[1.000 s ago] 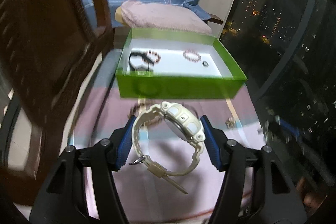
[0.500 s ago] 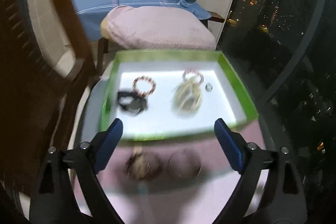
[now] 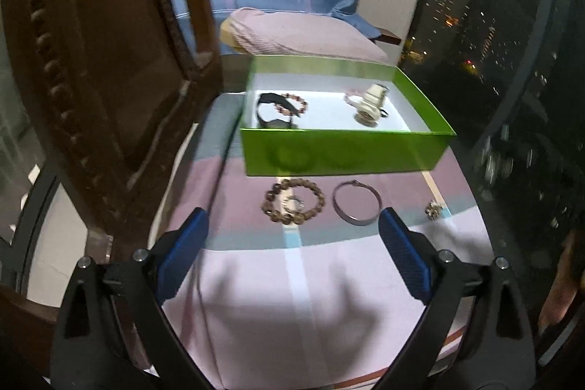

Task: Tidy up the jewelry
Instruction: 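Lower the jade pendant into the green box and open the right tool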

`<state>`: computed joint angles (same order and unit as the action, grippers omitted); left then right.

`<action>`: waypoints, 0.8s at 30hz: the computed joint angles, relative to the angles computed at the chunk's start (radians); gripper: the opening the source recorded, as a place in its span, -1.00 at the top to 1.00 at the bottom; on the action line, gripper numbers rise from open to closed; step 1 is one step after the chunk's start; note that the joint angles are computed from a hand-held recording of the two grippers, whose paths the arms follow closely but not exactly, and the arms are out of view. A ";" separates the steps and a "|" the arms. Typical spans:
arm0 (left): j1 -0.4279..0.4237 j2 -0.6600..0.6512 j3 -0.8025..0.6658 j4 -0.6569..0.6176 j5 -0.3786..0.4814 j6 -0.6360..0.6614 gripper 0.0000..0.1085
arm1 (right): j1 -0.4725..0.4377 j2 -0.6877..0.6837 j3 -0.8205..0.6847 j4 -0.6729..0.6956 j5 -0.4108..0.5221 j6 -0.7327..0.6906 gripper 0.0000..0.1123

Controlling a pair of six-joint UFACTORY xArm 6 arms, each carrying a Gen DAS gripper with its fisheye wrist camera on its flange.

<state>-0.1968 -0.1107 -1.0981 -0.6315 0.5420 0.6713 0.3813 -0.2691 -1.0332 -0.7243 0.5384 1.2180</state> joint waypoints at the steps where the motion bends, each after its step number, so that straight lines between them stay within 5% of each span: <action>1: 0.011 0.009 -0.016 -0.021 0.019 -0.001 -0.71 | -0.014 0.044 -0.067 0.012 0.007 -0.027 0.73; 4: 0.031 0.037 -0.061 -0.031 0.066 -0.029 -0.71 | -0.063 0.158 -0.232 0.045 0.016 -0.072 0.71; 6: 0.036 0.034 -0.062 -0.039 0.070 -0.021 -0.71 | -0.084 0.215 -0.321 0.043 0.063 -0.096 -0.04; 7: 0.037 0.032 -0.061 -0.040 0.069 -0.016 -0.71 | -0.088 0.217 -0.336 0.024 0.091 -0.073 -0.14; 12: 0.050 0.027 -0.066 -0.060 0.086 -0.004 -0.71 | -0.083 0.005 -0.110 -0.152 0.039 0.151 -0.25; 16: 0.046 0.010 -0.046 -0.065 0.085 0.014 -0.71 | -0.004 -0.188 0.110 -0.340 0.109 0.382 -0.50; 18: 0.037 0.000 -0.026 -0.048 0.067 0.015 -0.71 | 0.058 -0.264 0.210 -0.393 0.216 0.484 -0.60; 21: 0.026 -0.012 0.004 -0.034 0.033 0.002 -0.71 | 0.063 -0.239 0.239 -0.262 0.228 0.379 -0.60; 24: 0.019 -0.015 0.012 -0.037 0.036 -0.002 -0.71 | 0.086 -0.215 0.217 -0.288 0.240 0.329 -0.60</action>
